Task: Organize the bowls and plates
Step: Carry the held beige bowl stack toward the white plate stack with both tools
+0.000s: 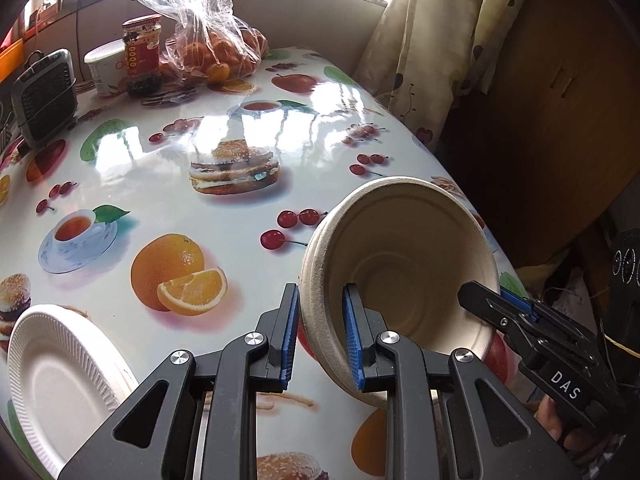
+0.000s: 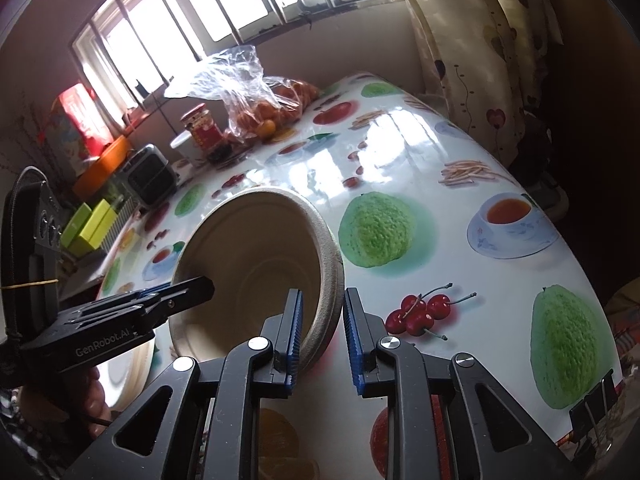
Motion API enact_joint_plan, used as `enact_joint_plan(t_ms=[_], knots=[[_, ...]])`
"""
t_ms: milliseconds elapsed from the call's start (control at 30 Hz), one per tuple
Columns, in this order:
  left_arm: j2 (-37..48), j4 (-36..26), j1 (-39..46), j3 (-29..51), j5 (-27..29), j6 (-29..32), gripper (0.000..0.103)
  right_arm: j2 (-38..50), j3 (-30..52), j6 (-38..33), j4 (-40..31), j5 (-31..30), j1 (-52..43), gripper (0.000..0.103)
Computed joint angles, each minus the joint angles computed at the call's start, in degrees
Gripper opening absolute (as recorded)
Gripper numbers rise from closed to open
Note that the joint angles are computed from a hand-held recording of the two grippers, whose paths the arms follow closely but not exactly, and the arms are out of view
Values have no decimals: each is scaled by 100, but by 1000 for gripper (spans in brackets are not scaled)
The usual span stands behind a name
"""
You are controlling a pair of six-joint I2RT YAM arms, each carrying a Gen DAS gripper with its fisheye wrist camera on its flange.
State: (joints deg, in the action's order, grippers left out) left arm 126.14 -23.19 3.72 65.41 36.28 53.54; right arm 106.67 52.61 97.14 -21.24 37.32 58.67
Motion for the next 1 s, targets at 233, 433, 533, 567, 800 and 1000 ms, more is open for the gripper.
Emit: enact_joint_plan(t_ms=[233, 433, 533, 567, 800, 1000], knots=[[-130, -104, 261, 10, 83, 115, 23, 79, 290, -197, -76, 51, 22, 20], [-166, -228, 533, 134, 152, 223, 23, 239, 582, -431, -12, 43, 20, 20], [-155, -317, 679, 219, 174, 285, 23, 337, 749, -595, 33, 25, 7, 20], [-150, -334, 726, 248, 178, 298, 23, 375, 811, -652, 48, 18, 1, 20], [-82, -506, 1091, 521, 273, 386, 23, 671, 1258, -1101, 188, -113, -52, 20], [19, -619, 1352, 766, 296, 423, 23, 981, 1665, -1419, 302, -245, -97, 20]])
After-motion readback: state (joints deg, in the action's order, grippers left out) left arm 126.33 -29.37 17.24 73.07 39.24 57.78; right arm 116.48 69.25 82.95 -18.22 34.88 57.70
